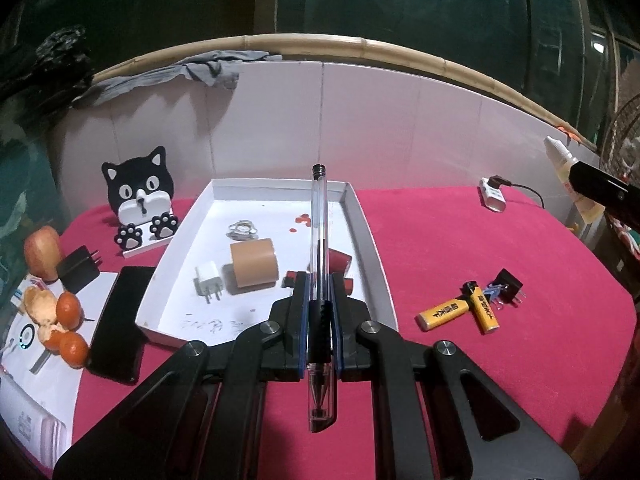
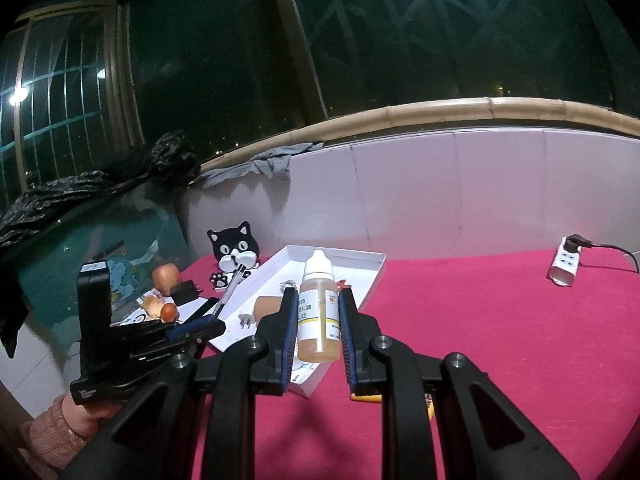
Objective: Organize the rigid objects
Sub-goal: 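Carry the pen and dropper bottle over the tray, lower them in, open both tools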
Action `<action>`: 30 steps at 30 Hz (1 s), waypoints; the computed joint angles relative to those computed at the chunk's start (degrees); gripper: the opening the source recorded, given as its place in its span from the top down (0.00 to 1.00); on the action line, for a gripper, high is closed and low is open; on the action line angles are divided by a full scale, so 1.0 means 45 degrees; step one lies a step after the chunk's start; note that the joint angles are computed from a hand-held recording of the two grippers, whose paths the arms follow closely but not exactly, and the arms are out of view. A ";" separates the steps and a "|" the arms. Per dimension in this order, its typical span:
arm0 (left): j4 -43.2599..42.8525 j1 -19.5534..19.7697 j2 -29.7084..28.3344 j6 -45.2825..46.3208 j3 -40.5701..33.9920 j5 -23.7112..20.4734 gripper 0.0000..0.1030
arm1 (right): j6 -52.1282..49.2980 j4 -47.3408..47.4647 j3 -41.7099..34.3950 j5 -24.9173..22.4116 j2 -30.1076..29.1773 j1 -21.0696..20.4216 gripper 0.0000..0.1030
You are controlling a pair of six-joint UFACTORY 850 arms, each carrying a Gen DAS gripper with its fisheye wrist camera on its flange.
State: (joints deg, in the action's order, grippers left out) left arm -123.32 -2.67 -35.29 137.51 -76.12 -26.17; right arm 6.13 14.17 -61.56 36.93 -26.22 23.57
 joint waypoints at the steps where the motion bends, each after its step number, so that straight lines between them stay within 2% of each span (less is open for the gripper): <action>1: -0.0027 0.0022 -0.0001 0.0000 0.0007 -0.0012 0.91 | 0.0024 -0.0065 -0.0036 -0.0028 -0.0018 0.0003 0.82; 18: -0.0817 0.0597 -0.0098 0.0225 -0.0153 0.0016 0.91 | 0.0145 -0.1338 -0.1482 -0.0973 -0.0679 0.0254 0.82; 30: -0.1488 0.0902 -0.0466 0.0799 -0.1192 0.0498 0.91 | 0.0391 -0.2090 -0.3547 -0.2189 -0.1730 0.0341 0.82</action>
